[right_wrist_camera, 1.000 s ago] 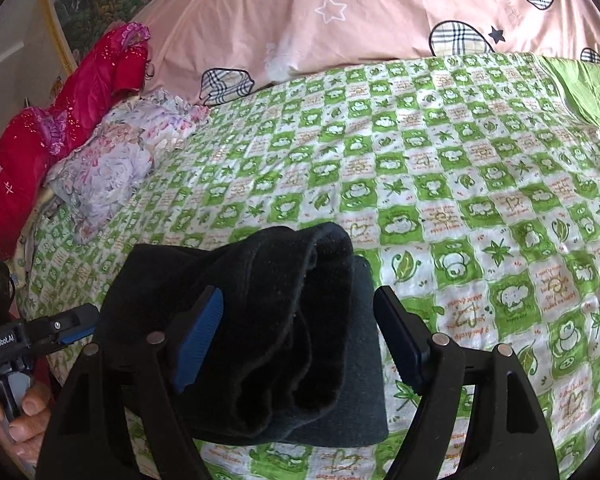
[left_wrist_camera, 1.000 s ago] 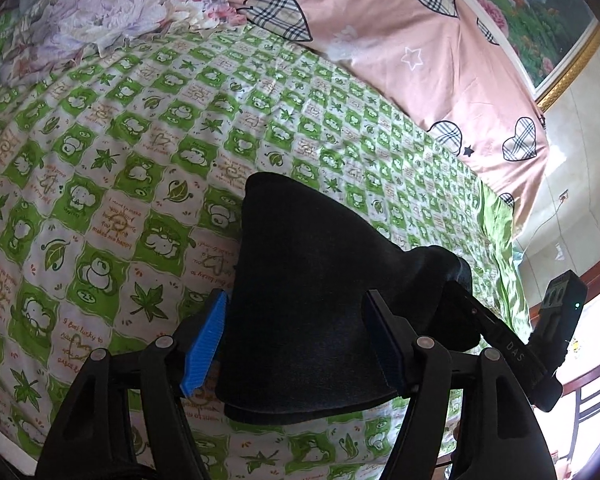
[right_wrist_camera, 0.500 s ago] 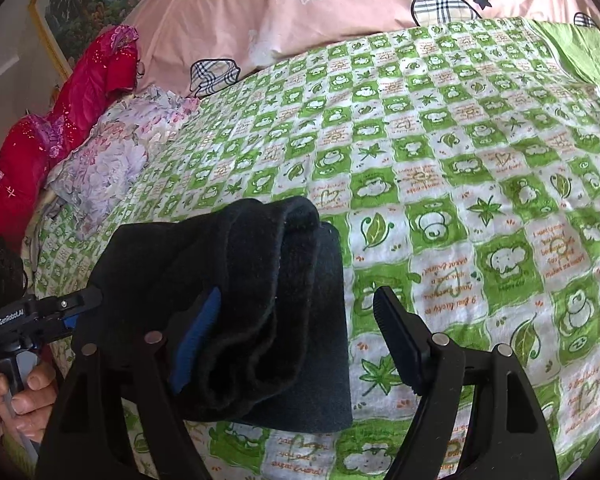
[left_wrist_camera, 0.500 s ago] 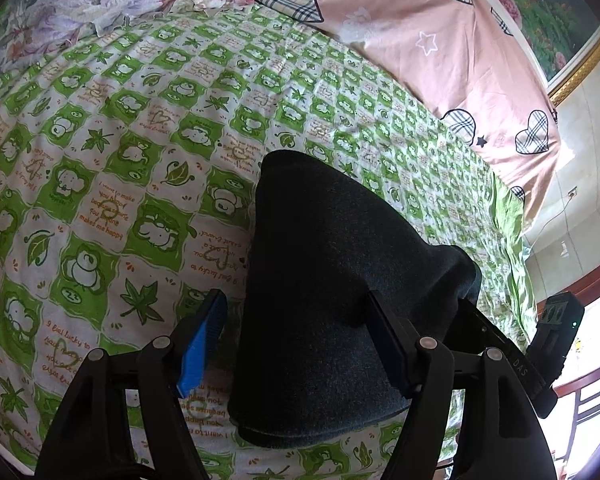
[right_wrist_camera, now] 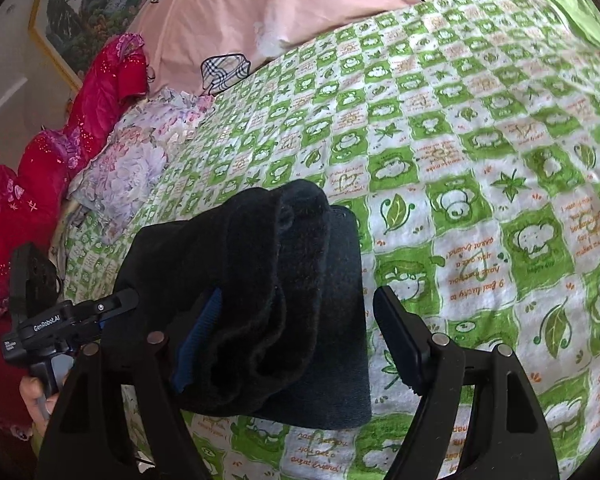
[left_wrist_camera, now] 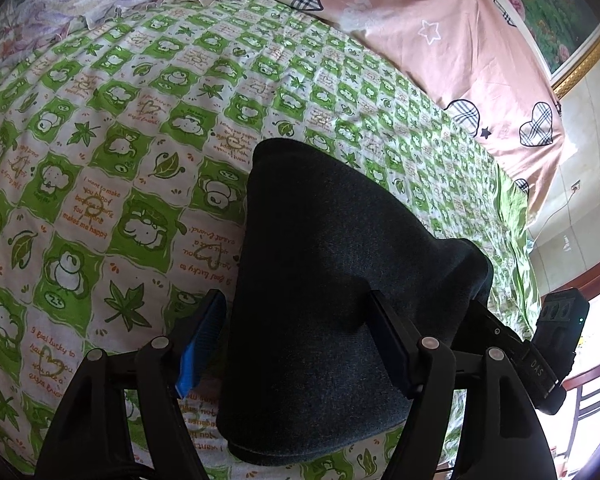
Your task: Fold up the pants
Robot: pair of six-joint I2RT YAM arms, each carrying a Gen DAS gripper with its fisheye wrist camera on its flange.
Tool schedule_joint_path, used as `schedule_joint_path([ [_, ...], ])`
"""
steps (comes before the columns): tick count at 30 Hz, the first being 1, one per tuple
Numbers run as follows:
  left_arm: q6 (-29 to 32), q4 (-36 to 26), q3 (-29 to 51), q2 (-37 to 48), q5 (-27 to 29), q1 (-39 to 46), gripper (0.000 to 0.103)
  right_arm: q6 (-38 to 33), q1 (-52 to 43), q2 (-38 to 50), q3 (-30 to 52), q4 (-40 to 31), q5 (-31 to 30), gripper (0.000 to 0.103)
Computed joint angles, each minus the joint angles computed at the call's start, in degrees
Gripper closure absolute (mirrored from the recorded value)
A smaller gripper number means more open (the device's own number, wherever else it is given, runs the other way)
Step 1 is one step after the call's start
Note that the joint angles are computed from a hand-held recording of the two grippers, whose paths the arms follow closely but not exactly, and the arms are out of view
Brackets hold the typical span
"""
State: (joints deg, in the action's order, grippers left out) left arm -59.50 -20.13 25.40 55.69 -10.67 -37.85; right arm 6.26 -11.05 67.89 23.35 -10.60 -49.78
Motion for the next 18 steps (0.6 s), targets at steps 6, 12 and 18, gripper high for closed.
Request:
schedule_joint_path([
  [6, 0.4, 4.07, -1.97, 1.55, 2.65, 2.01, 0.032, -1.91, -0.39, 1.35, 0.23, -1.04, -3.0, 0.036],
  [12, 0.76, 4.32, -1.64, 1.3, 2.65, 1.19, 0.051, -2.05, -0.64, -0.18, 0.1, -1.94, -4.86, 0.051],
  [18, 1.09, -0.86, 1.32, -1.9, -1.5, -2.19, 0.07, -1.11, 0.08, -5.67, 0.29, -3.54, -6.17, 0.059],
])
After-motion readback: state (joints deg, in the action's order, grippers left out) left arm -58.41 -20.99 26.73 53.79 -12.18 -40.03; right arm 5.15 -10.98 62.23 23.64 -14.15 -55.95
